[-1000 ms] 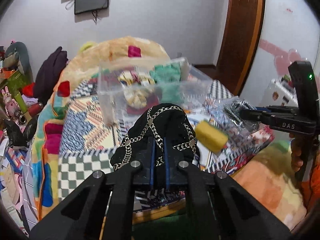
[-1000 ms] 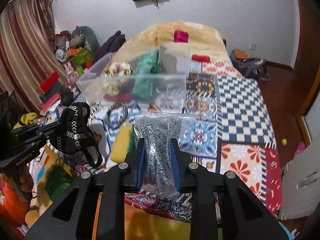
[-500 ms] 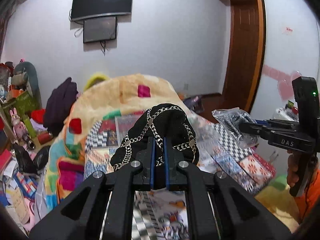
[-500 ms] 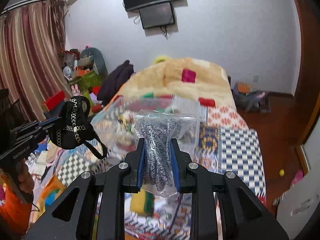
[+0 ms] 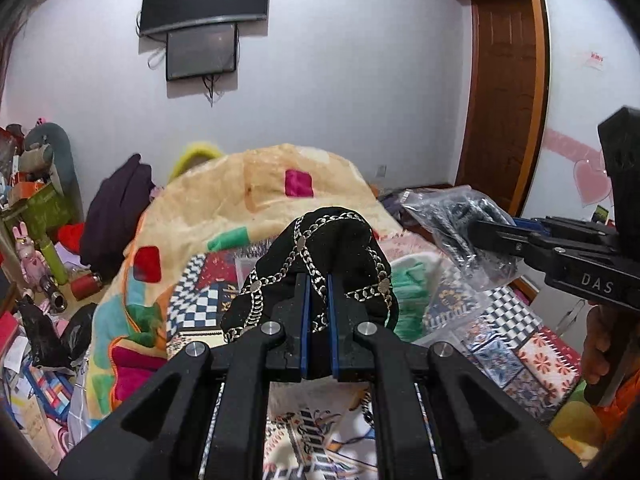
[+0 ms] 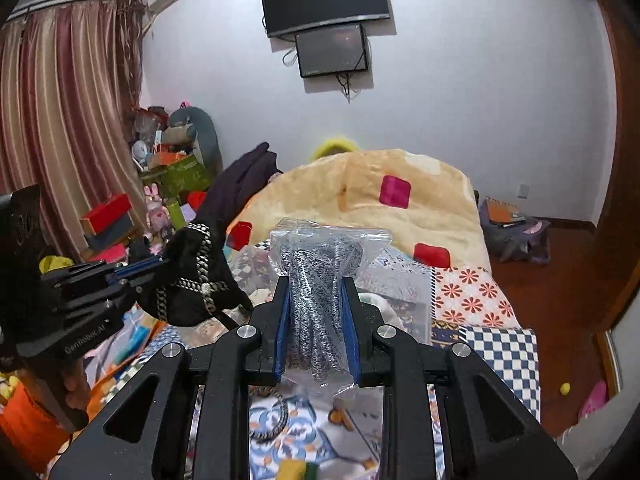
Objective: Organize soft objects
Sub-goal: 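Drop black hat into box with left tool while right tool drops bag in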
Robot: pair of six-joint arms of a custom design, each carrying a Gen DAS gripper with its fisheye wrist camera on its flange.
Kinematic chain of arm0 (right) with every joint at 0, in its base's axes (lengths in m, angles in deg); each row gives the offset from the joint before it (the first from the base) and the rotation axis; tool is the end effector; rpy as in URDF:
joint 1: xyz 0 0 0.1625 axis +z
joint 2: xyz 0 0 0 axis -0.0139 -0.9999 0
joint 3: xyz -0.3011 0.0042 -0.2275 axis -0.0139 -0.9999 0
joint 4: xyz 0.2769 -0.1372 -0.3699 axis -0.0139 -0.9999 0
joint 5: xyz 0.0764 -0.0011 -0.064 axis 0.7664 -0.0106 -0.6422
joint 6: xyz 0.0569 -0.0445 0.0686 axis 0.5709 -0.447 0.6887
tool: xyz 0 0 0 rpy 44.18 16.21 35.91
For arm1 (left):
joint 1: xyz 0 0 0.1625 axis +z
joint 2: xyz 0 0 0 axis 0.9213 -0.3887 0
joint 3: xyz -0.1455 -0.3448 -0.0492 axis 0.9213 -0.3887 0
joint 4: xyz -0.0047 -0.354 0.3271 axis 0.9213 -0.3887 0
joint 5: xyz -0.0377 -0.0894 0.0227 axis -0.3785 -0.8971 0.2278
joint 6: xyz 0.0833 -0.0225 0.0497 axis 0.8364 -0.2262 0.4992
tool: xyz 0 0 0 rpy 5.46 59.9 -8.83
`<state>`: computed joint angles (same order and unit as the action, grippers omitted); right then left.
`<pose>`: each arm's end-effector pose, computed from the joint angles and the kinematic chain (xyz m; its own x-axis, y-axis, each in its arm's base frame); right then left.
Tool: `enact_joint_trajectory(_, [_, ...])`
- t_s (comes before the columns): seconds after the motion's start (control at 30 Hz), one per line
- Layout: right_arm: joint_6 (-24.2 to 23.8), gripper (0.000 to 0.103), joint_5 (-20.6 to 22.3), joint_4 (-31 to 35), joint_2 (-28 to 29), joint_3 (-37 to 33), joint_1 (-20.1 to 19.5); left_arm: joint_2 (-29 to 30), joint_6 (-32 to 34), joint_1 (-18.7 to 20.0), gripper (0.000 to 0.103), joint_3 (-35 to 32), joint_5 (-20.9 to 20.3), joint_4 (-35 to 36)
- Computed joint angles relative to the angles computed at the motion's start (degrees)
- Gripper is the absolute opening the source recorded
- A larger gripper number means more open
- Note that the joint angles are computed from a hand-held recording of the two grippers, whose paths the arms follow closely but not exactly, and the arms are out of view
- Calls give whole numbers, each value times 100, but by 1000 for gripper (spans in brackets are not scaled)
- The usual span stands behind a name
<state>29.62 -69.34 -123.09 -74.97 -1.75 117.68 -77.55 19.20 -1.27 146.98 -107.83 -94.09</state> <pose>0.3775 -0.6008 0.0877 -0.7776 0.0280 0.6281 -0.5368 0.4905 -0.6864 -0.1395 -0.6919 0.3097 -0.5521 0.6556 -0.5151 0.8329 0.4047 -0.3775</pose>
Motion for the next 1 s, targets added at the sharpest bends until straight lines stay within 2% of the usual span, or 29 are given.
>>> enact_joint_trajectory(0.2, [98, 21, 8, 626, 292, -402, -217, 526, -26, 109, 7, -381, 118, 265])
enact_joint_trajectory(0.4, [445, 21, -69, 1256, 380, -517, -411, 803, 108, 130, 7, -523, 272, 444])
enact_joint_trajectory(0.73, [738, 24, -105, 1697, 269, -448, -451, 741, 92, 88, 13, -490, 326, 610])
enact_joint_trajectory(0.9, [824, 31, 9, 1676, 147, -342, -428, 496, 82, 29, 37, -306, 265, 541])
enact_joint_trajectory(0.97, [747, 42, -34, 1503, 118, -291, -373, 389, 103, 3, 40, -223, 252, 491])
enact_joint_trajectory(1.0, [688, 43, -59, 1409, 110, -270, -346, 295, 103, -22, 42, -149, 245, 475])
